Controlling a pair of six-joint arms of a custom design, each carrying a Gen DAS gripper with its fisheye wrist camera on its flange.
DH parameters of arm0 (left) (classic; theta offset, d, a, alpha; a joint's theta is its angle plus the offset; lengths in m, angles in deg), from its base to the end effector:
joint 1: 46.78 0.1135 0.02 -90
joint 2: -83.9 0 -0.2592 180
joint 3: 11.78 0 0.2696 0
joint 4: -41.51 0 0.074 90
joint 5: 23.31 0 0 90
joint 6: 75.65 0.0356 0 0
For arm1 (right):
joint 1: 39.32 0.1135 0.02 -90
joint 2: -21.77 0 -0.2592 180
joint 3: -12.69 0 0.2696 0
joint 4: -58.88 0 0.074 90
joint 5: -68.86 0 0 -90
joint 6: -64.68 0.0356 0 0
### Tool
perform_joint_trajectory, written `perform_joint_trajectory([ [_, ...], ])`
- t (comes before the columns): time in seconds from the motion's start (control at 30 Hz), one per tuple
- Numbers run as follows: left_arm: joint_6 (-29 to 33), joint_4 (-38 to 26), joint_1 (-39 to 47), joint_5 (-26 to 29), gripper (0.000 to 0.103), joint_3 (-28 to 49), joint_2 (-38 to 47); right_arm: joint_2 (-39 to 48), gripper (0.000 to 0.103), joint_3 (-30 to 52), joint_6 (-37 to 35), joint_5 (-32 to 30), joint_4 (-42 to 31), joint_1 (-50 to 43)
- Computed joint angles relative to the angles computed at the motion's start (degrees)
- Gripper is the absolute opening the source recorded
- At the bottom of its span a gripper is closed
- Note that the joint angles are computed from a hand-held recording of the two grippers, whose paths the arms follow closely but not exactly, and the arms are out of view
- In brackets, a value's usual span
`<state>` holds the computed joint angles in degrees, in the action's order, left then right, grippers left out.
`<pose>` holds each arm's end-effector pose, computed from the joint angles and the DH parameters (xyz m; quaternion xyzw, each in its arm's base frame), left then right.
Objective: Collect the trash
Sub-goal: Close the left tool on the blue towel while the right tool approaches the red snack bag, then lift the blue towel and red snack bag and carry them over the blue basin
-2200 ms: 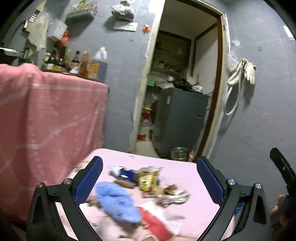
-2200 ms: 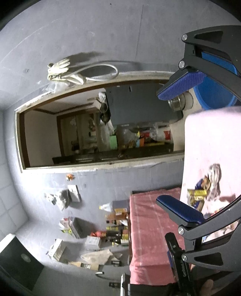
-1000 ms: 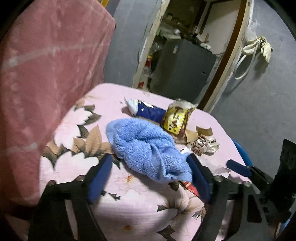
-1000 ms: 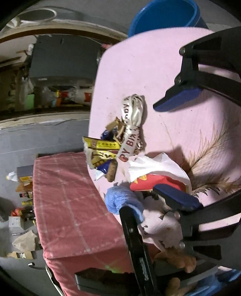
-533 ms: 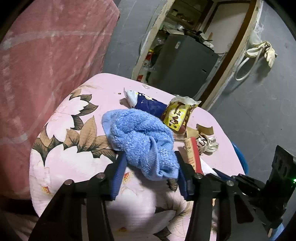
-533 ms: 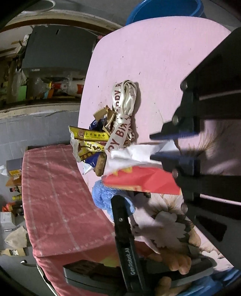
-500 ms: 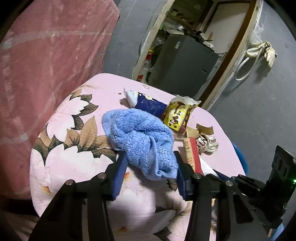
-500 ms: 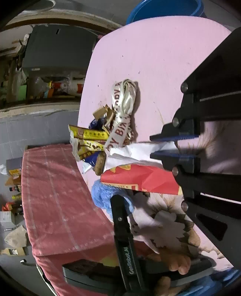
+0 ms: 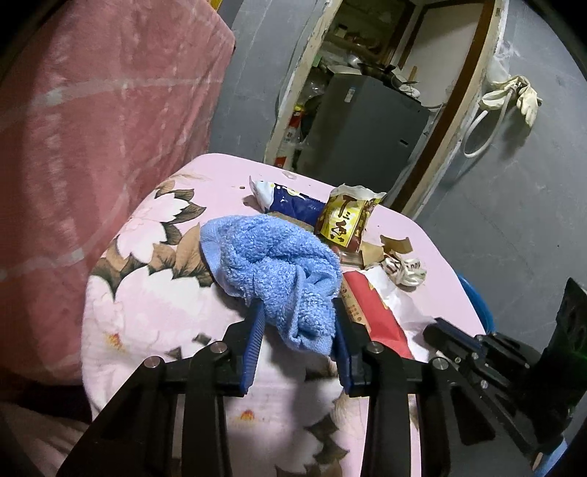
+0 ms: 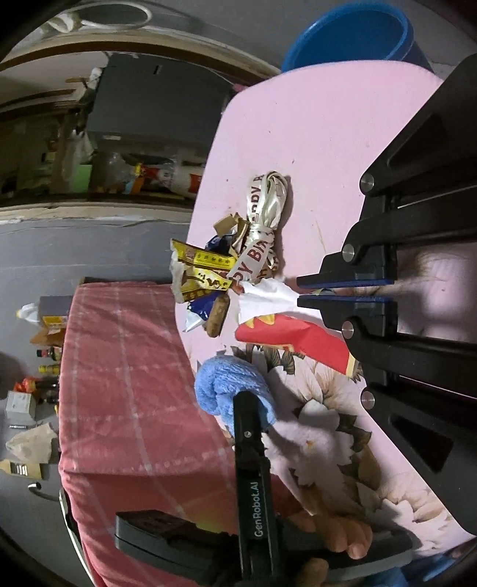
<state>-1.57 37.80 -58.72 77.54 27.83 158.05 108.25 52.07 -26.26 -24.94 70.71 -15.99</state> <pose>0.2499 -0.0597 0.1425 0.0101 0.8966 -0.1872 0.4012 0.2534 0.1119 0.1115 -0.2015 0.8646 0.1181 0.4449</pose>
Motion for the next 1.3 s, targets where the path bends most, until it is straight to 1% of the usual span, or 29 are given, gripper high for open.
perform_joint_trajectory([
  [0.17,-0.1,-1.0,-1.0,-2.0,0.030,-2.0,-3.6,-3.0,0.002,-1.9,-0.2,1.0,0.4,0.0],
  [0.4,0.3,-0.3,-4.5,-5.4,0.030,-4.3,-7.7,-10.2,0.001,-7.1,-3.0,8.3,3.8,2.6],
  [0.57,0.2,0.5,-6.0,-5.7,0.030,-4.6,-8.2,-13.8,0.001,-9.8,-3.9,10.6,5.4,2.4],
  [0.67,0.1,2.2,-7.2,-6.0,0.030,-4.6,-7.9,-16.9,0.001,-11.7,-4.5,13.2,7.0,2.2],
  [0.8,-0.4,6.4,-11.3,-8.6,0.030,-3.9,-6.5,-23.1,0.001,-14.3,-5.5,15.6,8.1,0.4],
  [0.93,-0.1,11.6,-16.5,-12.2,0.030,-1.5,-3.1,-30.6,0.001,-16.0,-6.6,17.1,8.1,-3.4],
  [1.07,1.3,16.8,-22.4,-16.1,0.030,3.4,2.7,-35.6,0.001,-16.5,-7.9,15.2,8.3,-9.6],
  [1.13,1.8,18.8,-24.8,-17.4,0.030,6.5,6.2,-36.2,0.001,-16.0,-8.5,13.5,8.7,-13.3],
  [1.2,2.2,20.4,-26.1,-17.5,0.031,10.2,10.2,-35.8,0.001,-15.3,-8.6,10.4,10.0,-18.7],
  [1.3,2.4,22.5,-28.8,-18.6,0.031,16.7,17.2,-33.1,0.001,-14.1,-9.5,6.1,13.4,-26.5],
])
